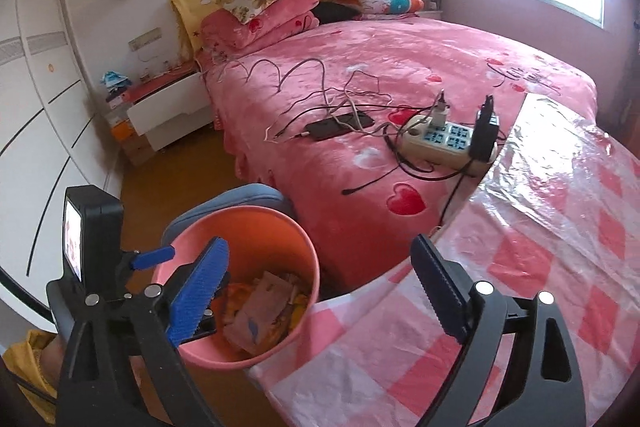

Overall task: Collect trash
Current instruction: 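Move both grippers back to the table toward the white tissue pack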

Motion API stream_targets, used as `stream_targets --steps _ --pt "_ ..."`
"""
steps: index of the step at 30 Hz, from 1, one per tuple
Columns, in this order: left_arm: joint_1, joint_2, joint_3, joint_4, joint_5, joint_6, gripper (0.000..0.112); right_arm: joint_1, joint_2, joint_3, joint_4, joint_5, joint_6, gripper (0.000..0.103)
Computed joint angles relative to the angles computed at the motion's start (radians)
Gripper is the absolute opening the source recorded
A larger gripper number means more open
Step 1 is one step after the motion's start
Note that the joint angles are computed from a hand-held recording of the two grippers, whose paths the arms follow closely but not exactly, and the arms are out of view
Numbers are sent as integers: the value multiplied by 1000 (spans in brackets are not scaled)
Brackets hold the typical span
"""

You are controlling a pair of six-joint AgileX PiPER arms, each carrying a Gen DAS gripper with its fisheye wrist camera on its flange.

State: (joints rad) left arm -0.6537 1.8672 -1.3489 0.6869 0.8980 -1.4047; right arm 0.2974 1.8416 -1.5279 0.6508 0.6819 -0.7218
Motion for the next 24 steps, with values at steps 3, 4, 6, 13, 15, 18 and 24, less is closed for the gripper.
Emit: stream_targets --steps 3,4,6,13,15,18,24 --pt "-6 6 -12 1 7 7 86 -12 -9 12 -7 -7 -2 92" --pt "-9 8 -17 4 10 8 86 -11 -8 7 -18 -8 9 92" --pt "-12 10 -25 4 13 11 86 -25 -13 18 -13 -15 0 93" --pt "-27 25 -74 2 32 35 86 -68 -39 65 25 -31 -38 93" --pt "-35 32 -91 7 43 35 86 -83 -54 90 49 -41 -68 93" --pt "-46 41 -121 10 55 45 86 -103 -78 128 84 -60 -117 94" --pt "-70 59 -174 13 79 65 86 -150 -107 163 141 -55 -165 94"
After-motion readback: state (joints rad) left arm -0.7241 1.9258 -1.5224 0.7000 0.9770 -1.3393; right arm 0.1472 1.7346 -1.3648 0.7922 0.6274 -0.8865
